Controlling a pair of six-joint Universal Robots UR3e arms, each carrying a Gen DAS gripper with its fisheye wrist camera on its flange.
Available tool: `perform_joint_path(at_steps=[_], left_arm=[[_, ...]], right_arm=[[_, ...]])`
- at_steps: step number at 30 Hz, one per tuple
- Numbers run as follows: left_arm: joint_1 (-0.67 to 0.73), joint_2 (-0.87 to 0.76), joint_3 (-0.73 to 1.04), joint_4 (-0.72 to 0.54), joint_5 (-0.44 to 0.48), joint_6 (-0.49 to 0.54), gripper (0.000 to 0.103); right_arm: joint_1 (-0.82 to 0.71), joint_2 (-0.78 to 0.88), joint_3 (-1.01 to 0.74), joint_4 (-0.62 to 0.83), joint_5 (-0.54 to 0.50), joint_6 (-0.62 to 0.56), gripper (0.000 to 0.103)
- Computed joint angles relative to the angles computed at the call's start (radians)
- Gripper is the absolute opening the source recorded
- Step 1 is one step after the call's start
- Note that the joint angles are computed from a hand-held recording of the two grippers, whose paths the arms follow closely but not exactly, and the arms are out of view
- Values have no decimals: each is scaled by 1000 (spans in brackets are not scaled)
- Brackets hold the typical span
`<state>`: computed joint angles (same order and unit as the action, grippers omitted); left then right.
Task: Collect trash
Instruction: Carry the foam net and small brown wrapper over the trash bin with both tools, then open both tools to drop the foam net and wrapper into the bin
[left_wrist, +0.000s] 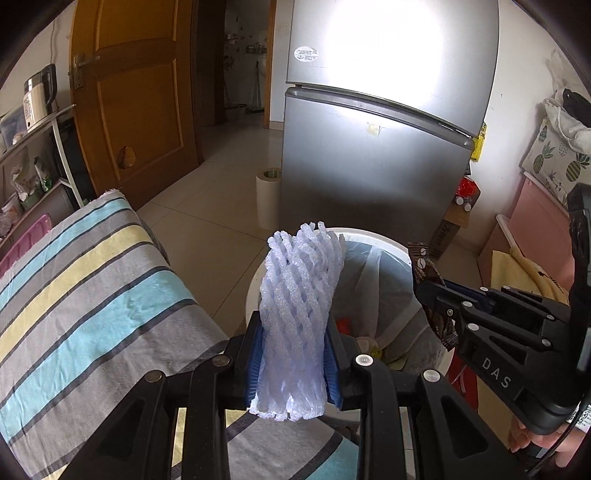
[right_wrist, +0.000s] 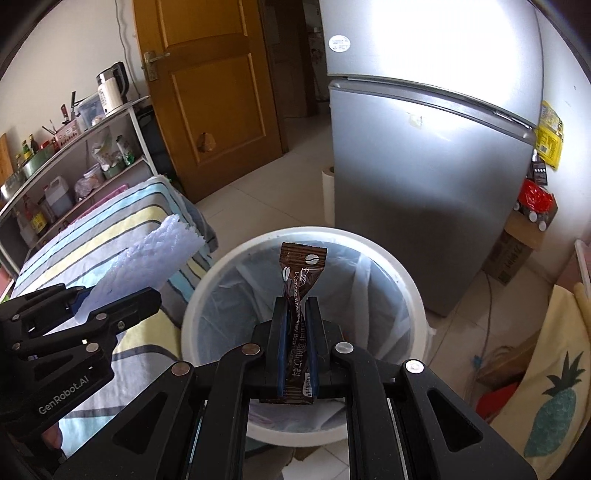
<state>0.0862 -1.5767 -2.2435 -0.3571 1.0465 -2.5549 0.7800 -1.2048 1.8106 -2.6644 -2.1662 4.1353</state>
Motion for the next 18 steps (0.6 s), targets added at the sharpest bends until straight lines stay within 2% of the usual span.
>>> perform_joint_path(at_steps=[5, 8, 9, 10, 13, 18], left_arm=[[-47, -72, 33, 25, 46, -33, 34], [-47, -78, 33, 23, 53, -34, 36], [-44, -72, 25, 29, 52, -30, 37], [-44, -68, 22, 34, 51, -31, 39], [-30, -32, -7, 41, 38, -25, 43], [18, 76, -84, 31, -13, 19, 44]], right_arm=[[-29, -4, 47, -13, 41, 18, 11], [-29, -9, 61, -14, 36, 31, 27], [-27, -15, 69, -21, 31, 38, 38], [-24, -21, 82, -38, 28, 39, 43], [-8, -27, 71, -22, 10, 59, 43], [50, -38, 50, 19, -41, 117, 43]])
